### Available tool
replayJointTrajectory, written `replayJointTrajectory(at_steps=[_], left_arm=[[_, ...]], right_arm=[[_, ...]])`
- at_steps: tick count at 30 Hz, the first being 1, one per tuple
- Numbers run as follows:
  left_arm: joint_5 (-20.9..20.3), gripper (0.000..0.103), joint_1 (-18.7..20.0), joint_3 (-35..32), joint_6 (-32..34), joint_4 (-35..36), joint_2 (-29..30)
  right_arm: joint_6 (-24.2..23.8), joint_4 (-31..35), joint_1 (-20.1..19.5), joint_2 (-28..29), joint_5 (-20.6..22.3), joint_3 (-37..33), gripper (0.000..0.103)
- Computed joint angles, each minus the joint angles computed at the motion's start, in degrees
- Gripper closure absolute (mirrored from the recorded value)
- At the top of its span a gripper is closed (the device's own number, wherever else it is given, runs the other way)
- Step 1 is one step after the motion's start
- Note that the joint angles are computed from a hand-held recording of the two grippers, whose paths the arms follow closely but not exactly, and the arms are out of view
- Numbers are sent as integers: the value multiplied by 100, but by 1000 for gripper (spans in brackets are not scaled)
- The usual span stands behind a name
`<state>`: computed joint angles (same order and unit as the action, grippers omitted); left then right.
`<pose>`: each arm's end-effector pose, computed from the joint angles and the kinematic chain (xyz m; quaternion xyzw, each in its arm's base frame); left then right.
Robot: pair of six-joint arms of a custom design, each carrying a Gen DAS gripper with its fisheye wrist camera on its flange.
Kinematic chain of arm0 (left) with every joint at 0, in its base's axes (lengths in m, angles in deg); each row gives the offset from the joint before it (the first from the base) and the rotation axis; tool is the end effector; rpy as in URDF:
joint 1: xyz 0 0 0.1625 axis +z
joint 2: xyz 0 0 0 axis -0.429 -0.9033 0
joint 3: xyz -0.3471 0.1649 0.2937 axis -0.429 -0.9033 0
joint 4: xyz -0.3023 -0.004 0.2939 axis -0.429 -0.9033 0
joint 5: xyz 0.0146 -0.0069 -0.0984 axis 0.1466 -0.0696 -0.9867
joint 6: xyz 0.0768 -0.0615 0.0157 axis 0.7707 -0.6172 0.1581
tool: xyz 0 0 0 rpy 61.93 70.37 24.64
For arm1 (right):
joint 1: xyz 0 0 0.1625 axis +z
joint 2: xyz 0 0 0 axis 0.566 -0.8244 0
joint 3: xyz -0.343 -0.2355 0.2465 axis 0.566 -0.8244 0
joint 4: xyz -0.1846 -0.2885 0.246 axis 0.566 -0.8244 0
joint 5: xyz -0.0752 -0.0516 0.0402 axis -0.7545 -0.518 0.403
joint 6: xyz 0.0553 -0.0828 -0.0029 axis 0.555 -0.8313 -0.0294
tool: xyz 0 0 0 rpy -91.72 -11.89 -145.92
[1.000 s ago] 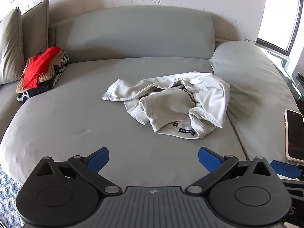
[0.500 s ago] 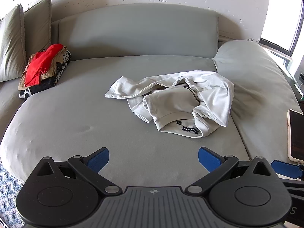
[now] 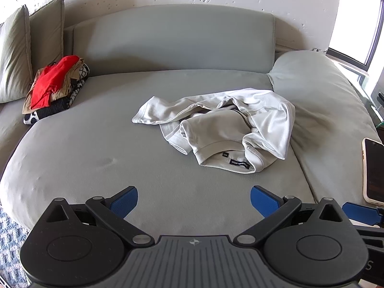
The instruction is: Fold clothes
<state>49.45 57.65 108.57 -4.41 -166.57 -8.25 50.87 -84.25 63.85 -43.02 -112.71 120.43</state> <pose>-0.4207 -0.5275 0.0958 -0.0063 0.8324 -0.3733 0.4094 0.1745 -0.5574 0.3451 0.2344 -0.9146 0.2207 0.2447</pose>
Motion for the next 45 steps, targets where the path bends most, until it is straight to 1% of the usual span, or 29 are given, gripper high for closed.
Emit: replayJointTrajectory(at_steps=[23, 26, 27, 29, 30, 31, 32, 33, 34, 35, 37, 40, 44, 45], left_arm=[[0, 1, -17, 10, -3, -11, 4], [7, 1, -14, 29, 8, -103, -16], [19, 1, -13, 54, 1, -186, -44], [56, 1, -3, 2, -120, 18, -97], [102, 1, -1, -24, -198, 153, -117], [147, 1, 5, -50, -310, 302, -138], [167, 1, 25, -66, -347, 354, -156], [181, 1, 49, -77, -357, 374, -173], [184, 1, 80, -99, -355, 412, -178], [191, 1, 116, -144, -373, 509, -167], [212, 1, 188, -245, -419, 726, -125], [275, 1, 315, -298, -129, 582, -39], [332, 1, 506, -338, 308, 169, 101], [329, 1, 545, -349, 388, 70, 130]], right_arm=[[34, 63, 13, -3, -20, -24, 31], [139, -58, -37, -40, 120, -7, 32], [243, -222, -76, -59, 219, 7, 32], [572, -761, -187, -79, 374, -3, 31], [628, -1065, -231, -23, 291, -71, 30], [667, -1370, -273, 46, 189, -157, 27], [702, -1671, -314, 124, 87, -255, 24], [734, -1968, -354, 208, -16, -366, 23], [635, -2422, -403, 341, -119, -466, 21], [429, -2974, -462, 514, -212, -579, 19], [178, -3614, -649, 851, -231, -921, 17], [-143, -4429, -918, 1376, -210, -1562, 16], [-463, -4513, -1206, 1880, -183, -2191, 17], [-626, -4608, -1254, 1965, -158, -2258, 17]])
